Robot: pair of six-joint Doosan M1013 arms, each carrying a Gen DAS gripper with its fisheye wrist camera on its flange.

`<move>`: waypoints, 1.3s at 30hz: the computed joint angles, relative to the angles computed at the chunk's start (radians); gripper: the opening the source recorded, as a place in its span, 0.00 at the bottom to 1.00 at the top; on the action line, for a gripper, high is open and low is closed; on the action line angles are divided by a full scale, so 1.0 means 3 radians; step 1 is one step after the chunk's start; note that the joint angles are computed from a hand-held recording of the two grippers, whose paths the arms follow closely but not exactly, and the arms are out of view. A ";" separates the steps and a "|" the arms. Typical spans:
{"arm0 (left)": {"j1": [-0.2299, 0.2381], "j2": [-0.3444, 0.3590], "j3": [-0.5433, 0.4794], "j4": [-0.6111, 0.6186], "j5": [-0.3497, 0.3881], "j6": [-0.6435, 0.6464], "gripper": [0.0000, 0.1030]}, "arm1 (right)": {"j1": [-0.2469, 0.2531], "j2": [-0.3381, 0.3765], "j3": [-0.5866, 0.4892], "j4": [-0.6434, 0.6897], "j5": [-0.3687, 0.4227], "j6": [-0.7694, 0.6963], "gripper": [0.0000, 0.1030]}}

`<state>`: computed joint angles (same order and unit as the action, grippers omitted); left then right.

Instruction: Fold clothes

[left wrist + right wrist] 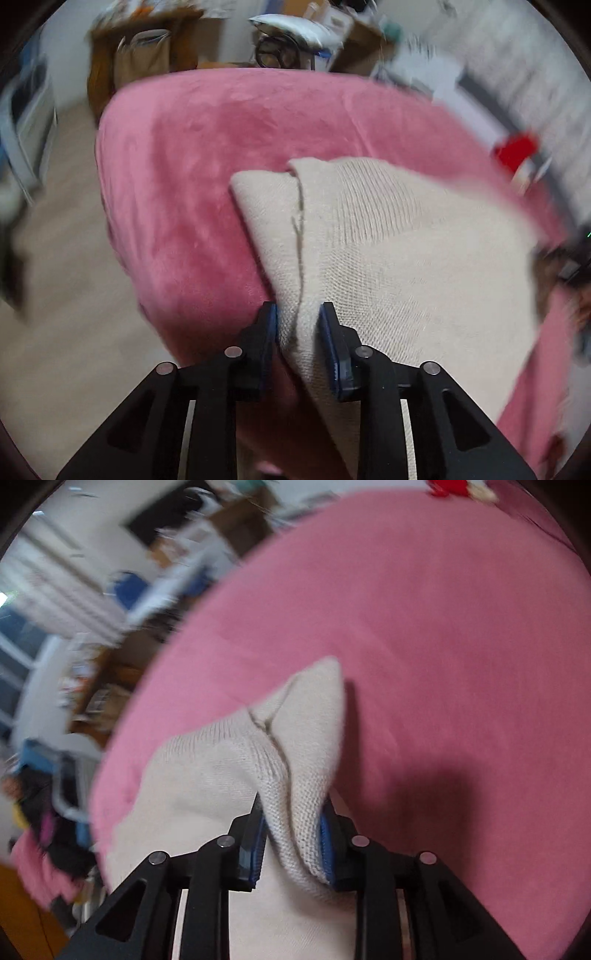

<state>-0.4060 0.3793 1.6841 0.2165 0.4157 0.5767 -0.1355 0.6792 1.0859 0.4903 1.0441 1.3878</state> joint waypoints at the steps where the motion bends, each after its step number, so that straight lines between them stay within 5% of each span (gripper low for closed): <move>1: 0.0014 -0.0042 0.0104 0.0082 -0.0214 -0.0159 0.32 | -0.0010 -0.0014 0.0057 -0.0014 -0.0112 -0.0004 0.25; 4: -0.0024 -0.0122 0.0186 0.0689 -0.0236 -0.0668 0.34 | -0.0080 -0.0178 0.0319 0.0077 -0.0643 -0.0100 0.25; 7: -0.0175 -0.0179 0.0173 0.1811 0.0128 -0.1569 0.34 | -0.0134 -0.0480 0.0725 -0.0033 -0.1425 -0.0147 0.29; 10: -0.0317 -0.0221 0.0183 0.2611 0.0267 -0.2303 0.34 | -0.0202 -0.0586 0.0903 0.0579 -0.1388 -0.0948 0.29; 13: -0.0368 -0.0188 0.0154 0.2910 0.0046 -0.2488 0.39 | -0.0151 -0.0589 0.0955 0.0925 -0.1076 -0.1716 0.29; 17: -0.0392 0.0015 -0.0096 0.1930 -0.0010 -0.1134 0.39 | 0.0034 -0.0486 0.0841 0.0930 -0.0800 -0.2132 0.28; 19: -0.0386 0.0133 -0.0224 0.1314 0.0290 -0.0401 0.39 | 0.0079 -0.0369 0.0696 0.0568 -0.0748 -0.1697 0.25; 22: -0.0323 0.0177 -0.0260 0.0846 0.0318 0.0172 0.41 | 0.0043 -0.0237 0.0563 0.0317 -0.0706 -0.1020 0.19; 25: -0.0340 0.0182 -0.0261 0.0987 0.0353 0.0222 0.44 | -0.0108 -0.0221 0.0602 0.0659 -0.0731 -0.0608 0.23; 28: -0.0388 0.0175 -0.0304 0.1058 0.0532 0.0204 0.49 | -0.0199 -0.0499 0.0971 0.1190 -0.1017 -0.0955 0.29; 30: -0.0413 0.0154 -0.0361 0.0932 0.0705 0.0249 0.61 | -0.0203 -0.0687 0.1186 0.1221 -0.1150 -0.1172 0.37; 33: -0.0454 0.0137 -0.0470 0.0800 0.0971 0.0212 0.73 | -0.0127 -0.0848 0.1293 0.0761 -0.1084 -0.1044 0.76; 39: -0.0584 0.0167 -0.0730 0.0847 0.1470 -0.0250 0.78 | 0.0080 -0.1194 0.1615 0.0187 -0.0978 -0.1136 0.80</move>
<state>-0.5813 0.4293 1.4651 0.4705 0.8567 0.5016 -0.1115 0.3209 1.5704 0.5465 0.7507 1.0470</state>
